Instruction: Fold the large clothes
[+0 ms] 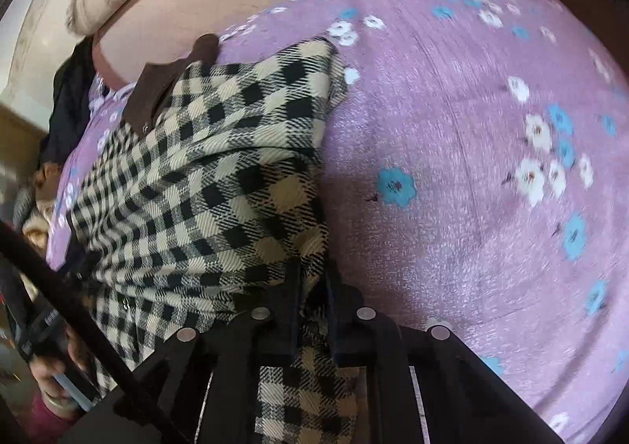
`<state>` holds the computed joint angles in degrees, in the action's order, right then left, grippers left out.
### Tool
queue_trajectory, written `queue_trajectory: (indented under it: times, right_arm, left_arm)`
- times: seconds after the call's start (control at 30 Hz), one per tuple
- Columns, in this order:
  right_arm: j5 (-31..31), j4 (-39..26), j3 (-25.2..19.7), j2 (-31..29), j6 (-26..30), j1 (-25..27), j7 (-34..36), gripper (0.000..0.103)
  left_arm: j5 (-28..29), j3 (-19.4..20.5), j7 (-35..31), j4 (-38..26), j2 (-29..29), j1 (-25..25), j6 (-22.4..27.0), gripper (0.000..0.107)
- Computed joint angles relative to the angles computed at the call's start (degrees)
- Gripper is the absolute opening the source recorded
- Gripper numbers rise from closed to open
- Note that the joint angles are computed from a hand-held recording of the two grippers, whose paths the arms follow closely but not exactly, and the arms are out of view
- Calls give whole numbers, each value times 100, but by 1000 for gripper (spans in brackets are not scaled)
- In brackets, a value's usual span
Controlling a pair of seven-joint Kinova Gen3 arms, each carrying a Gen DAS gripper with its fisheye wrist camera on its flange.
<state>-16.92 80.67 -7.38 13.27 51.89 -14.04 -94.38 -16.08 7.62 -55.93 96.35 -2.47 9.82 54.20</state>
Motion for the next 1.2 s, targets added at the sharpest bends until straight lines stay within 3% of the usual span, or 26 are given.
queue_trajectory:
  times: [0.13,0.2,0.4,0.53,0.73,0.87,0.93,1.0,1.2]
  right_arm:
    - [151,268,94,-528,-427,-18,-265,23]
    - [110,286,58,-701,-664,21,-226,23]
    - [753,-547,-106,-64,-579,-412,-479,23]
    - [1622,-737,592,316,-518,-1299,-1147,19]
    - [2504,-822,367,574,-500,-1366,-1717,15]
    - [2417,-676,279,270,-393,-1293,-1801,19]
    - [2581,-420,249,11,-477,-1331,-1815,30]
    - [2772,-192,261,-247,-441,-1435,-1883,32]
    - [2101,186,40,-389,-366,-945,-1482,32]
  left_arm:
    - [130,-38,-64,57,-95,-58,-97,79]
    - [192,-52,-45,47,-59,-95,-104,79]
    - [-192,78,184,34,18,15,-8,79]
    - [-102,12,70,59,5,18,-53,79]
    - [-114,19,49,47,24,21,-50,79]
    - [-133,17,62,38,6,32,-14,79]
    - [-74,-2,29,51,-21,16,-29,79]
    - [-42,-6,29,55,-40,0,-27,79]
    - [-33,11,74,63,-67,-34,-36,79]
